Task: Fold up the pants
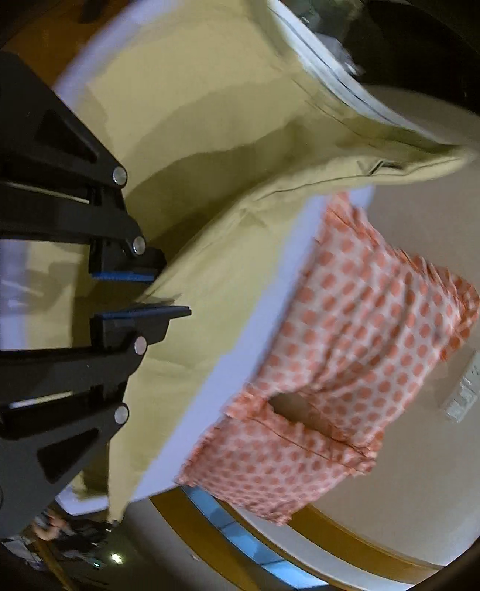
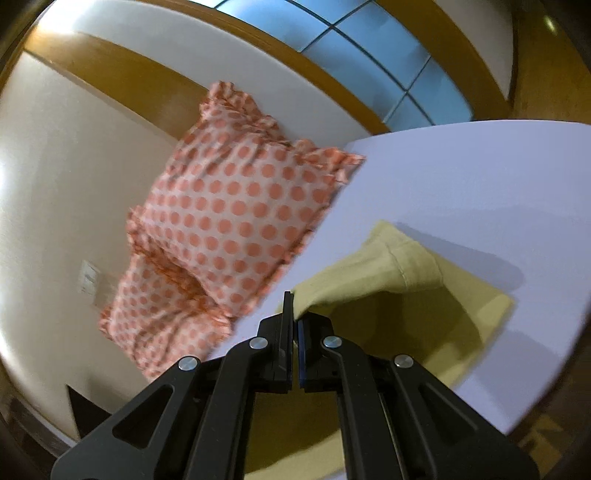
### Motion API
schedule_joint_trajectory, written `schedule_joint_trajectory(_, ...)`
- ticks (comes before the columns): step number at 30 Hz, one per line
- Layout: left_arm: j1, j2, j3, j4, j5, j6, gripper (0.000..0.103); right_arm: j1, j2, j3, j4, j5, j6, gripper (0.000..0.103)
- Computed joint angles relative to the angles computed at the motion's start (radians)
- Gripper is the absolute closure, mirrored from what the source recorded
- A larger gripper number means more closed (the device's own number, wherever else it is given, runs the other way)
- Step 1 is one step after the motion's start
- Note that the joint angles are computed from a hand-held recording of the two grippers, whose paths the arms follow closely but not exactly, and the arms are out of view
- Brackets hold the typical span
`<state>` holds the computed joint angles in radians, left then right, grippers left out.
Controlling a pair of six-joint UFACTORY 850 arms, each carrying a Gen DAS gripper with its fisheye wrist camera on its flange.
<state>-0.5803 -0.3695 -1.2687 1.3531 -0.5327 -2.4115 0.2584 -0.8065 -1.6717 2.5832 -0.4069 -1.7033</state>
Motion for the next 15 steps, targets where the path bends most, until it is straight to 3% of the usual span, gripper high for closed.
schedule_joint_trajectory(3,-0.038,0.019,0.074,0.025,-0.034,-0.122,0.092,-0.003,-0.008,0.015,-0.053,0.038,0.072,0.101)
schedule_joint_trajectory(6,-0.049,0.036,0.135,0.107,-0.009,-0.263,0.092,-0.006,-0.015,0.026,-0.065,0.056,0.101,0.101)
schedule_joint_trajectory(12,-0.061,0.033,0.161,0.163,0.005,-0.310,0.095,-0.004,-0.007,0.043,-0.103,0.118,0.127,0.101)
schedule_joint_trajectory(14,-0.066,0.040,0.180,0.180,0.013,-0.331,0.095,0.004,0.012,0.062,-0.043,0.169,0.053,0.101)
schedule_joint_trajectory(15,-0.070,0.044,0.188,0.188,0.013,-0.342,0.095,0.007,0.024,0.075,0.009,0.192,-0.010,0.094)
